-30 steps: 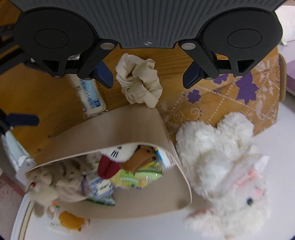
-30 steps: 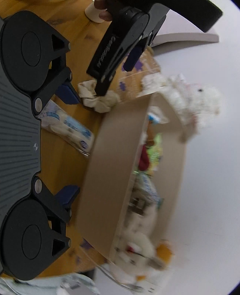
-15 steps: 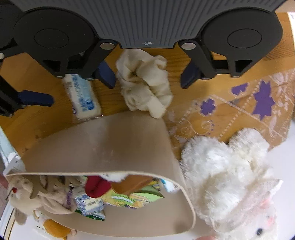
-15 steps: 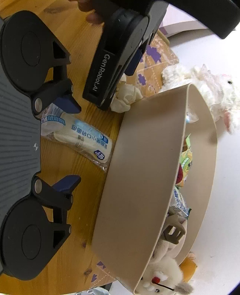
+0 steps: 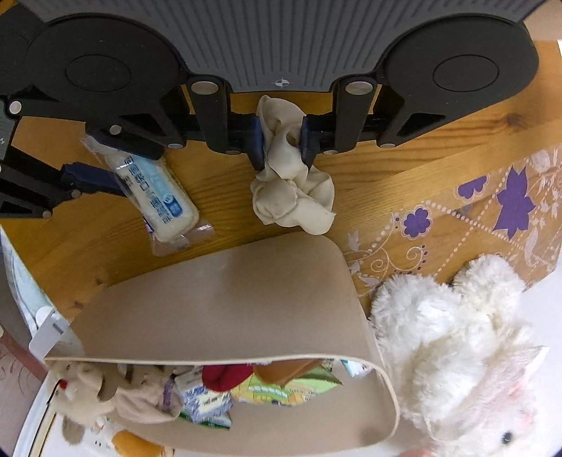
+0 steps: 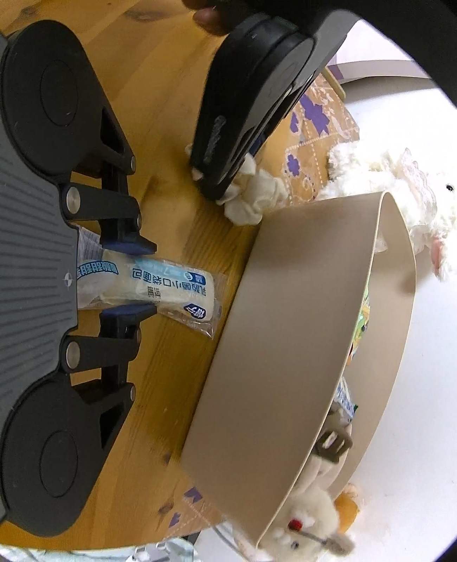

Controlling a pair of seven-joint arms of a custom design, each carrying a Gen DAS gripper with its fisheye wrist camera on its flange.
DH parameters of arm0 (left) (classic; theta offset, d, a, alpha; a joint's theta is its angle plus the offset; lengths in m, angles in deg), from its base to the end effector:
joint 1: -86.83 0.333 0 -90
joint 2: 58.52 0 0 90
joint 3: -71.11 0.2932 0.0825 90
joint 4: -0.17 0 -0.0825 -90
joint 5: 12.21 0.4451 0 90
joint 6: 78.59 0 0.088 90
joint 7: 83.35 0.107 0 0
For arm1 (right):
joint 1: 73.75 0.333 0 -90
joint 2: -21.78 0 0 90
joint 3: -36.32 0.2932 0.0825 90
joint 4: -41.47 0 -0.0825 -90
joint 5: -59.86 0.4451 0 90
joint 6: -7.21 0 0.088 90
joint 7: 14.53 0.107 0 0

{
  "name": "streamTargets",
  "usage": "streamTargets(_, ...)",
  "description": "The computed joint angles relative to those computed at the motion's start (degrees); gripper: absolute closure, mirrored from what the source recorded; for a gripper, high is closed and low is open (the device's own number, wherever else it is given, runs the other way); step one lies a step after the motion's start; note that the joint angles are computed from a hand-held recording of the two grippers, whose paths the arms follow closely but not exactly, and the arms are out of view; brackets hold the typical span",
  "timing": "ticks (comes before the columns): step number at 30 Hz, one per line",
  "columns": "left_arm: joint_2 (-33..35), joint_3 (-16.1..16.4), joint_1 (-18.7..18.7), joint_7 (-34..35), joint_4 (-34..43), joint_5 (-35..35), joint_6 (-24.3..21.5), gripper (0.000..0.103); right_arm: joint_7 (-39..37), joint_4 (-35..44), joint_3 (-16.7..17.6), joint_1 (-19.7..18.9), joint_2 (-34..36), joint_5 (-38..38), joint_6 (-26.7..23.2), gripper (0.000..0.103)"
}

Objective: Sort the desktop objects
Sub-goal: 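Carry scrunchie and snack bar into the basket and open both grippers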

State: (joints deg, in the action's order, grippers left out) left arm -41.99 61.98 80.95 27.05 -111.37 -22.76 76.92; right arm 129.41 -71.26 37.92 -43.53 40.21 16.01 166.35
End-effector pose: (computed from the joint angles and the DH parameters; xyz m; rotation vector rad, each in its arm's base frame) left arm 0.6700 -0.1685 0.3283 -1.5007 2.3951 -0.6328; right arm 0.5622 0.3841 0.2921 -2.0937 1.5994 -0.6031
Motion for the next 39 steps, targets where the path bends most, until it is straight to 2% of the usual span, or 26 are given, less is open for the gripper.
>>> streamTargets(4, -3.47, -1.92, 1.5, 4.13, -3.51, -5.35, 1.78, 0.083, 0.45, -4.77, 0.11, -0.36, -4.12, -1.1, 0.87, 0.079)
streamTargets(11, -8.49, -2.39, 1.67, 9.2, -6.51, -10.98, 2.4, 0.083, 2.13, -12.98, 1.63, -3.25, -13.33, -4.9, 2.93, 0.079)
streamTargets(17, -13.04, -1.69, 1.33, 15.75, -9.16, -15.47, 3.1, 0.083, 4.58, -15.14, 3.6, -6.49, -18.05, -8.51, 4.41, 0.079)
streamTargets(21, -14.04, -1.16, 1.09, 19.28, -9.76, -18.63, 5.69, 0.084, 5.85, -16.66, 4.6, -8.89, -21.86, -11.1, 5.98, 0.079)
streamTargets(25, -15.77, -1.04, 0.32, 21.78, -9.8, -21.21, 6.88, 0.083, 8.98, -16.98, 5.76, -11.5, -24.43, -14.85, 6.83, 0.079)
streamTargets(31, -15.38, -0.99, -0.71, 24.9, -6.49, -23.4, 8.17, 0.084, 12.09, -14.15, 6.66, -14.11, -24.62, -19.99, 6.03, 0.079)
streamTargets(39, -8.96, -1.92, -1.07, 21.82, 2.66, -18.12, 9.72, 0.083, 12.35, -5.7, 5.34, -14.31, -19.58, -23.85, 4.44, 0.079)
